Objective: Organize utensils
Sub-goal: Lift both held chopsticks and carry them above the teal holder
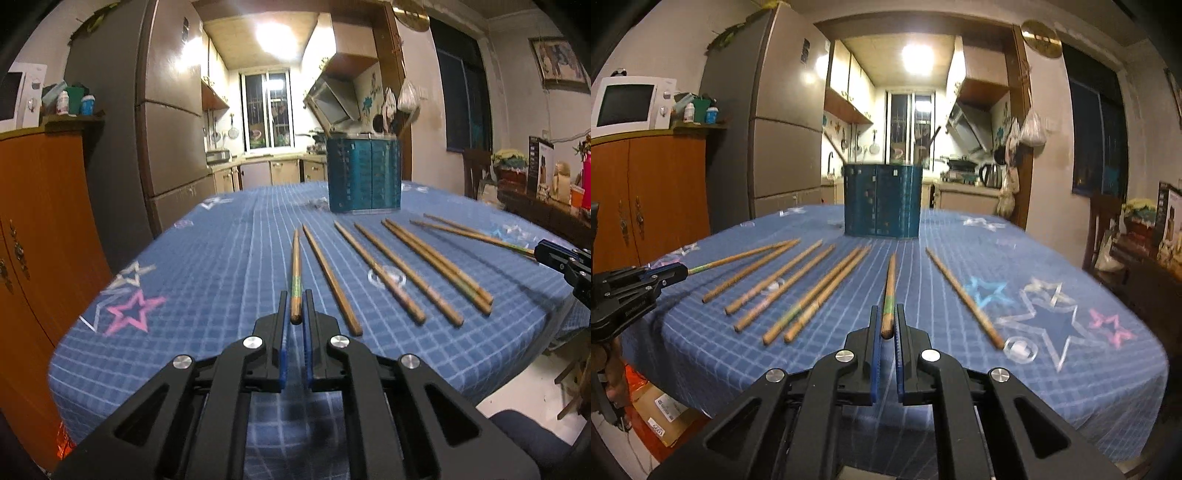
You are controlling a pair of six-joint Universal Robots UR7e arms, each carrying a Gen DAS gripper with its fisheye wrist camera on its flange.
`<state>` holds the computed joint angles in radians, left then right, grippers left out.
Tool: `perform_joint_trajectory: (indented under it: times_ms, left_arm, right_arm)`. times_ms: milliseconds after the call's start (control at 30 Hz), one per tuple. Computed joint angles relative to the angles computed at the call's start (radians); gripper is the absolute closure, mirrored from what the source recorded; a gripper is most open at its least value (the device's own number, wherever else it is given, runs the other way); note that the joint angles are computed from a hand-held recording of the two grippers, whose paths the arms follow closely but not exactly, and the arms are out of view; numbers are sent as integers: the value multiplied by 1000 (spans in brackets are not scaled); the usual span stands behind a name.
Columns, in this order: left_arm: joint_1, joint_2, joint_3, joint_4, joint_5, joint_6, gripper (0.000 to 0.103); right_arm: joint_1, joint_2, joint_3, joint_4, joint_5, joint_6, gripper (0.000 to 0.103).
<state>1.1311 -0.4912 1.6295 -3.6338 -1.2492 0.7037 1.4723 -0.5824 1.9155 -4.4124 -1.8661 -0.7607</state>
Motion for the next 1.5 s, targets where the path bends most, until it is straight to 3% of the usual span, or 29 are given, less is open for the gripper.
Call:
perform_joint_trajectory:
  times_ms: [200,467,667,1167,1500]
  left_arm:
    - [-24,-32,-2,-15,-27,13,98]
    - [-62,-51,-63,-18,-80,37,98]
    - [-84,-32,-176,48,-99,35,98]
    - [-121,-3,-392,310,-106,-31,98]
    - [-161,31,-545,520,-66,-79,98]
  right_arm:
    - [33,-48,13,-30,20,-50,95]
    - [71,-122,3,20,79,-114,95]
    - [88,-189,-45,135,114,-134,95]
    - [109,-294,-233,531,128,-33,95]
    - [143,-295,-349,620,119,-52,95]
